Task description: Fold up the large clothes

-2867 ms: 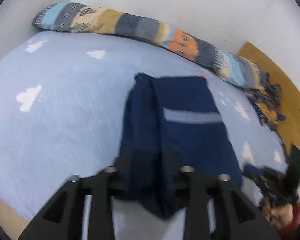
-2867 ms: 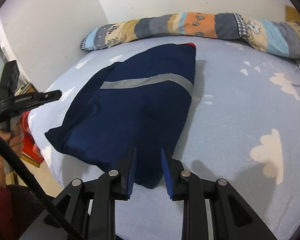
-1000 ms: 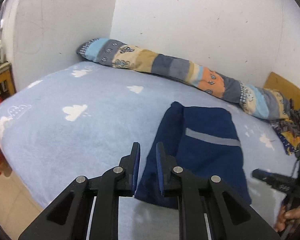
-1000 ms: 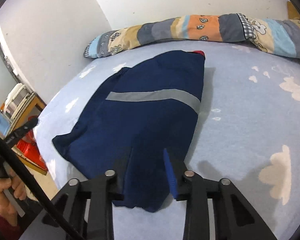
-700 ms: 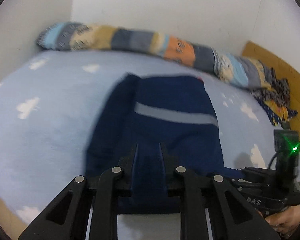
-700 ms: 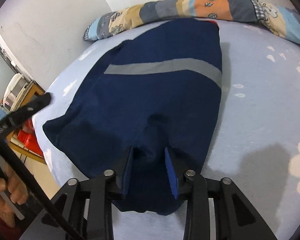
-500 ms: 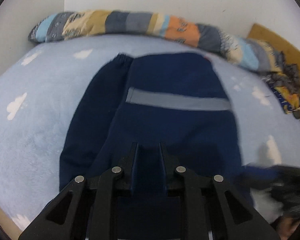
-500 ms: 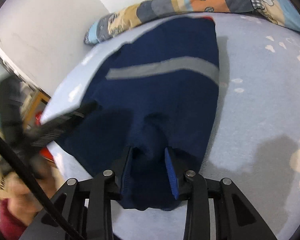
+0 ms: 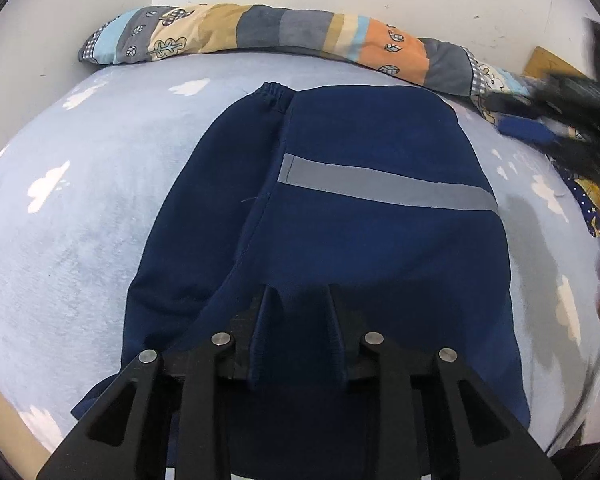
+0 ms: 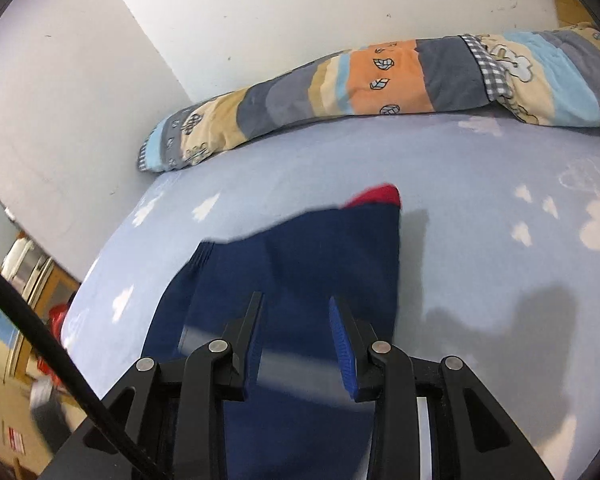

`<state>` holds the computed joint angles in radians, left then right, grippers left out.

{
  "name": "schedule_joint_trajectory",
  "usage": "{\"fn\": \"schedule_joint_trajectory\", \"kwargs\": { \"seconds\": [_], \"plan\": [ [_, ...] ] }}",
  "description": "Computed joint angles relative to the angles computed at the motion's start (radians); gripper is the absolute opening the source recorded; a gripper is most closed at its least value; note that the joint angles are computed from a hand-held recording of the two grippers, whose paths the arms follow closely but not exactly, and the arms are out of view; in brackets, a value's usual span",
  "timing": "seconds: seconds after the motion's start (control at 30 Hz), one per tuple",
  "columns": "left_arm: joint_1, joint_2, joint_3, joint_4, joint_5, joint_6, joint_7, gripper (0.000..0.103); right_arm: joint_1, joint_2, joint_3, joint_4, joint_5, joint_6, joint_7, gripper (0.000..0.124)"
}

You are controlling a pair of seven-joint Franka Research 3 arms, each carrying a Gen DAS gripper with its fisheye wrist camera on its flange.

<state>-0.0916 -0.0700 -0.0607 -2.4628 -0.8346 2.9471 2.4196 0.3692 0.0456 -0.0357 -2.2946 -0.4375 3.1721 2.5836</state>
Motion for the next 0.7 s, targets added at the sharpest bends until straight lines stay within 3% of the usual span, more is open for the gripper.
{"fn": "schedule_joint_trajectory", "kwargs": {
  "seconds": [0.03,0.17,0.27,0.33,0.43,0.53,0.63,0.7],
  "plan": [
    [-0.001,-0.001,0.003,0.0,-0.016,-0.001,0.016,0.027,-0.028,0.042,0.035,0.047,0.085,-0.017,-0.069,0.036],
    [0.009,0.009,0.001,0.013,-0.002,-0.02,0.007,0.028,-0.047,0.2,0.069,0.238,0.236,-0.127,-0.187,0.036],
    [0.021,0.017,-0.006,0.016,0.045,-0.02,-0.037,0.031,-0.155,0.339,0.209,0.391,0.453,-0.292,-0.408,0.038],
    [0.027,0.022,-0.008,0.02,0.063,-0.027,-0.051,0.031,-0.127,0.381,0.184,0.432,0.456,-0.323,-0.444,0.039],
    [0.032,0.014,-0.004,0.025,0.017,-0.056,-0.019,0.032,-0.113,0.36,0.171,0.44,0.51,-0.356,-0.494,0.04],
    [0.031,-0.004,-0.002,0.017,-0.016,-0.062,0.003,0.035,-0.132,0.267,0.209,0.336,0.622,-0.262,-0.604,0.04],
    [0.015,-0.029,0.008,0.004,-0.086,-0.049,0.056,0.037,-0.07,0.139,0.169,0.199,0.618,-0.225,-0.616,0.04],
    [-0.01,-0.047,0.008,-0.016,-0.125,0.016,0.103,0.041,-0.017,0.049,0.137,0.095,0.57,-0.229,-0.592,0.041]
  ]
}}
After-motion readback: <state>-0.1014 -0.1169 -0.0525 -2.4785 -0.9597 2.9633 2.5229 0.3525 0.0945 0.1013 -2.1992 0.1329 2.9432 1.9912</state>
